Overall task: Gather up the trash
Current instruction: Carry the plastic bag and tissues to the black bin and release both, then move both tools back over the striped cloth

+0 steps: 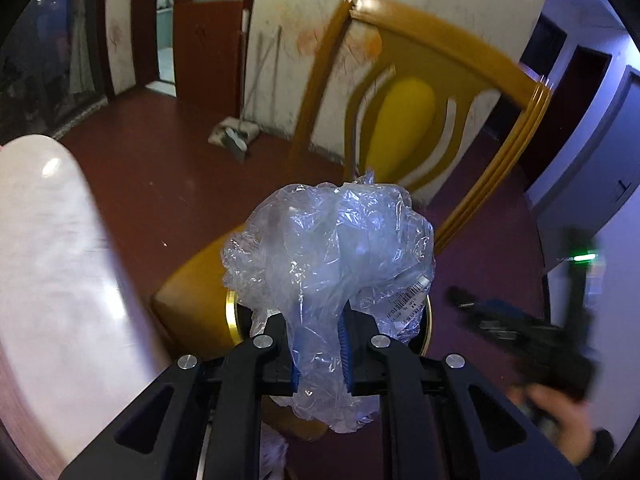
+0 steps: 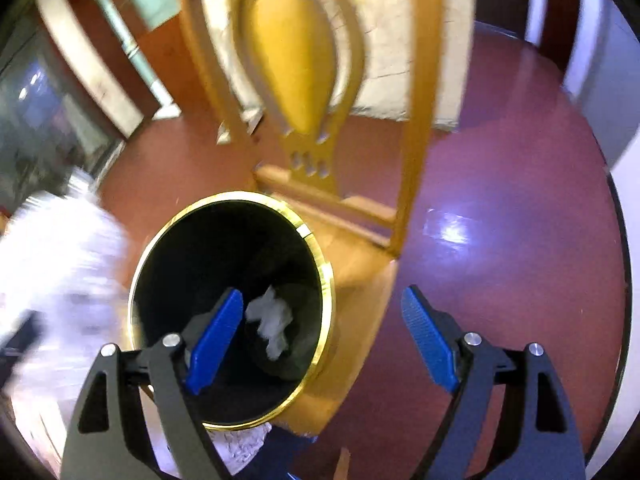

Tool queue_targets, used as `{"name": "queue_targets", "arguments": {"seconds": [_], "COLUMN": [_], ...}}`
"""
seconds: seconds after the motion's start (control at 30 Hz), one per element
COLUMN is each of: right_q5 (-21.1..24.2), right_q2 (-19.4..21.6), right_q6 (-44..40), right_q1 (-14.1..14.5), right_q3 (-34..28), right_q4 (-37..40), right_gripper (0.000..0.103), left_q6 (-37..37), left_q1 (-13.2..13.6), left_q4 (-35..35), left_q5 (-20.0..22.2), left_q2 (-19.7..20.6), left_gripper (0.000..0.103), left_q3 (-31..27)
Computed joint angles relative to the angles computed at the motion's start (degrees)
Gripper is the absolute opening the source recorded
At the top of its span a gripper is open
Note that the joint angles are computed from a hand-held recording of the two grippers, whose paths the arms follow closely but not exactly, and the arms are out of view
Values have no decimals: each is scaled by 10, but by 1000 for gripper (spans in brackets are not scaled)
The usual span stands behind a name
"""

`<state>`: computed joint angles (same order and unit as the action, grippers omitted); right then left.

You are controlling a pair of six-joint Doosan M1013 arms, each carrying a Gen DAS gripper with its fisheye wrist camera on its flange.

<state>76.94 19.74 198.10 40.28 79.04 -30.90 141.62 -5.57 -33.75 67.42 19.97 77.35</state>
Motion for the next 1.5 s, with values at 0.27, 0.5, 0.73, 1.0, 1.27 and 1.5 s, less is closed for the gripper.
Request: {"name": "queue_targets", "arguments": {"seconds": [0.27, 0.5, 0.73, 1.0, 1.27, 1.5], "right_q5": [27, 9, 6, -38, -99, -163], "right_q2": [-25, -10, 8, 52, 123, 210], "right_q6": [26, -1, -30, -129, -260, -414], "right_q1": [23, 10, 15, 37, 77, 105], "right_q3": [10, -14, -55, -154, -298, -467], "right_q4": [-39, -55, -57, -106, -159, -126], "right_gripper": [82, 82, 83, 83, 83, 83], "left_q6": [-36, -44, -48, -39, 6, -23], "left_q1": [-28, -14, 18, 111, 243, 328], "left_q4": [38, 17, -8, -62, -119, -85], "left_q5": [-27, -33, -30, -51, -118, -261], "left_q2": [-9, -19, -27, -57, -101, -139], "left_gripper": [70, 82, 97, 97, 97, 97], "left_q3": [31, 23, 6, -11, 0, 28]}}
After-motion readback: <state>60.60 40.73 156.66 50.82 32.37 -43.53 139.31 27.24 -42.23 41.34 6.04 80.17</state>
